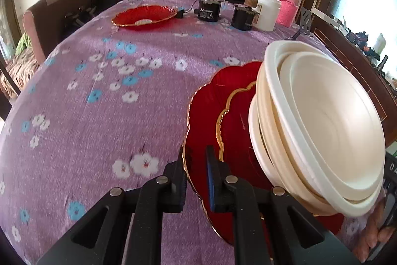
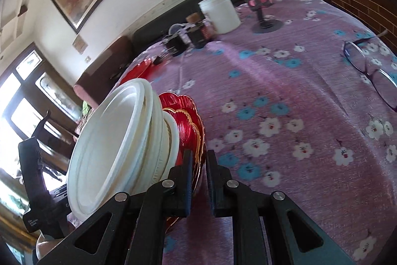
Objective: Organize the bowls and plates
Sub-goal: 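Lift and carry the red plates with nested bowls using both grippers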
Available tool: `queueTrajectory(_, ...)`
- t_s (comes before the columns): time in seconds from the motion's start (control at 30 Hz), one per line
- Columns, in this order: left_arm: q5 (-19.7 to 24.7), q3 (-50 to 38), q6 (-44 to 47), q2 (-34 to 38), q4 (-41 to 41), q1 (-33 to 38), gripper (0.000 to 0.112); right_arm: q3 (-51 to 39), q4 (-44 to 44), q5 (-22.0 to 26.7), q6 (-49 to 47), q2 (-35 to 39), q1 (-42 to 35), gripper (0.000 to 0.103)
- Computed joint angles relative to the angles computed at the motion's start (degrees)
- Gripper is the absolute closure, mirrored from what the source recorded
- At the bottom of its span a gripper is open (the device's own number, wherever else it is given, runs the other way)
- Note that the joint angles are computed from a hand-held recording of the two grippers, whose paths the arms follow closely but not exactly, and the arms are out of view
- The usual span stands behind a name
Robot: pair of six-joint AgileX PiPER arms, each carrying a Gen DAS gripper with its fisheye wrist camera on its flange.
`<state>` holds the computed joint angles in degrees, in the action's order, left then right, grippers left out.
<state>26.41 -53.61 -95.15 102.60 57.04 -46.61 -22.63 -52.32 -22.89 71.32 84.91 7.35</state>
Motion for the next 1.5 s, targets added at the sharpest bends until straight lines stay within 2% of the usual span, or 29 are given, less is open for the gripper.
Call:
queueTrajectory(0.27, 5.82, -1.91, -11.00, 3.64, 11.89, -3.12, 0.099, 0.70, 3.87, -1.31, -3.63, 0.65, -0.91, 0.091)
queueTrajectory(0.5, 5.32, -1.98, -15.70, 4.38, 16.40, -2.52, 0.098, 0.26, 10.21, 0.58, -9.35, 0.93, 0.66, 0.091)
queueTrajectory(0.77, 6.66, -2.69, -14.91, 4.87, 15.56, -3.00, 0.097, -0.12, 11.05, 0.90, -10.13, 1.22, 1.04, 0.091)
queueTrajectory(1.17, 8.51, -3.19, -14.61, 5.30, 14.76, -3.63, 0.095, -0.13, 17.85, 1.84, -16.11, 1.42, 3.02, 0.091)
queueTrajectory(1.5, 8.98, -3.38, -14.29, 5.38, 14.40, -3.73, 0.095, -0.72, 28.14, 3.53, -25.09, 1.79, 5.79, 0.091)
